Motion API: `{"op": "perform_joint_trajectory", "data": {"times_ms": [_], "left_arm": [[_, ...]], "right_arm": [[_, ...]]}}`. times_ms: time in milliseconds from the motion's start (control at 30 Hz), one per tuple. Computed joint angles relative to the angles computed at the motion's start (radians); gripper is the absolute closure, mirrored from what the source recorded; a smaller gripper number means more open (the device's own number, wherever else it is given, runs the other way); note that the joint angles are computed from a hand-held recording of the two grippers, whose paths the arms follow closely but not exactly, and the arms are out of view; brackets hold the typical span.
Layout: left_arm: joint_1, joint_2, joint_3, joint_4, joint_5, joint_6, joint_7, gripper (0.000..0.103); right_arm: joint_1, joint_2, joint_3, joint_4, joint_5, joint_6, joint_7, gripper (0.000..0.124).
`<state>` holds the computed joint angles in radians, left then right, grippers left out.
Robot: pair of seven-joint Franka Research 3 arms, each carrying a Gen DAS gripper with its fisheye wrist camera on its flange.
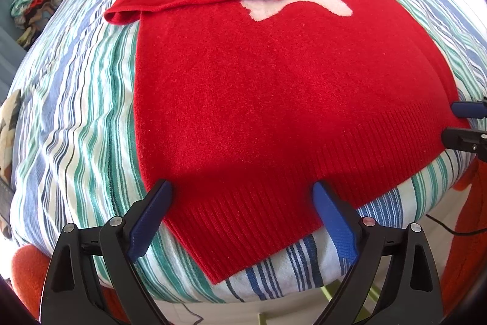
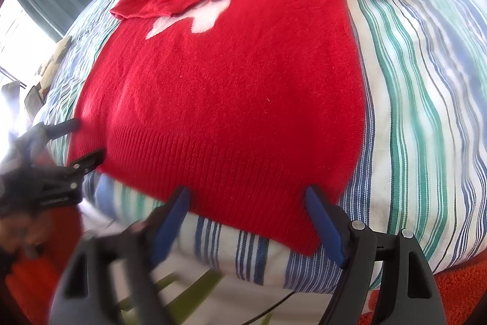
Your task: Fold small clothes
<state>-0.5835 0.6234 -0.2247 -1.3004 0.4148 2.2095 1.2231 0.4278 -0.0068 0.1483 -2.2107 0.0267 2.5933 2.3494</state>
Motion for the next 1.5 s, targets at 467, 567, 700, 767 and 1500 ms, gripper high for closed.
{"op": "perform_joint_trajectory", "data": {"times_ms": [467, 567, 700, 767, 1500], "left_arm": [[-0.001, -0.001, 0.001, -0.002, 0.002, -0.001, -0.001, 0.006], [-0.001, -0.001, 0.001, -0.002, 0.002, 0.0, -0.002, 0.006], [0.014, -0.02, -0.013, -0.001, -0.029, -0.041, 0.022, 0.006], [0.051, -0.071, -0.031, -0.043, -0.085, -0.048, 0.028, 0.006], [0.155, -0.227, 0.032, -0.26, 0.082, 0.095, -0.46, 0.006]], "right_arm": [[0.006, 0.011, -0.001, 0.015, -0.013, -0.015, -0.002, 0.042], [0.007, 0.01, -0.001, 0.014, -0.015, -0.014, 0.0, 0.042], [0.007, 0.009, -0.001, 0.015, -0.012, -0.018, -0.001, 0.042], [0.006, -0.003, -0.002, 0.024, 0.027, -0.054, -0.033, 0.042], [-0.049, 0.449, -0.056, 0.644, -0.344, -0.141, -0.438, 0.044]]}}
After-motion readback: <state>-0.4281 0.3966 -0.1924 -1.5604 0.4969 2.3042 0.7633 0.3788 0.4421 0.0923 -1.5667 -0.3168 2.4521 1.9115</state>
